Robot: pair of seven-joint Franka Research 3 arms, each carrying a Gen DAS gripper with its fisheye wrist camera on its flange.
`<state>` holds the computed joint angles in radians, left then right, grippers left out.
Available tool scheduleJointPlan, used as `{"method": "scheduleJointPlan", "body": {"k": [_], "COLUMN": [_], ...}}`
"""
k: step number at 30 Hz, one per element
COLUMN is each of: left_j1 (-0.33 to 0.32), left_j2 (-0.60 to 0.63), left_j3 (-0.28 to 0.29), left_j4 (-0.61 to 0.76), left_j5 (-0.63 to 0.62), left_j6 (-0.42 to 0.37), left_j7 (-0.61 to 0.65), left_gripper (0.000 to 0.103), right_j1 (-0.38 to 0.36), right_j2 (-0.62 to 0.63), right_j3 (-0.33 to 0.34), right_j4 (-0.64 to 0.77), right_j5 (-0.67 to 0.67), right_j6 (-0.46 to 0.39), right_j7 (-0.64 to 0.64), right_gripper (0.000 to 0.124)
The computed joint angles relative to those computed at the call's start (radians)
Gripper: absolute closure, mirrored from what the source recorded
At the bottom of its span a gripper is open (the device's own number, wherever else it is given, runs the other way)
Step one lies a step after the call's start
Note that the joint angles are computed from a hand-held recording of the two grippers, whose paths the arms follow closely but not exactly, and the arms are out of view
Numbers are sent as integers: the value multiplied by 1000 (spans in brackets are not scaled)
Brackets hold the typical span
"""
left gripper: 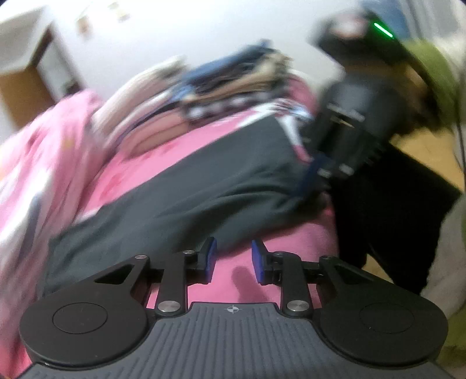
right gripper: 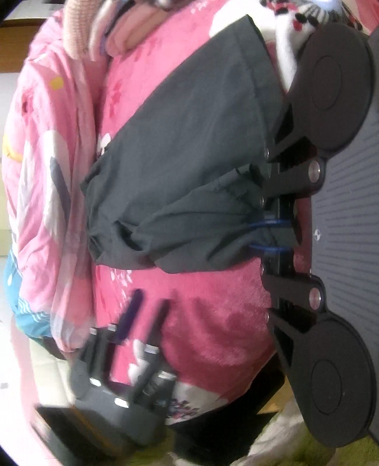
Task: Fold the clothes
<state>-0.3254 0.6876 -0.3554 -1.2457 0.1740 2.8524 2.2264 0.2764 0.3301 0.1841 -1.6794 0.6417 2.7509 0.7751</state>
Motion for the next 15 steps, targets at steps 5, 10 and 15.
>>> {"method": "scheduleJointPlan", "body": {"k": [5, 10, 15], "left_j1": [-51, -86, -96], "left_j2": [87, 131, 118], "left_j3": [6, 24, 36], "left_j4": [103, 174, 156], "left_j5": [75, 97, 106], "left_j6": [-10, -34, 1], "left_j7": [140, 240, 287], "left_gripper": [76, 75, 71], "right_j1": [-48, -82, -80], "right_j2": [29, 79, 148], "right_j3": [11, -3, -25], "right_j4": [86, 205, 343], "right_j5": [85, 127, 65], "right_j6": [-145, -311, -441], "right_j7": [3, 42, 96], "right_gripper": [115, 116, 116]}}
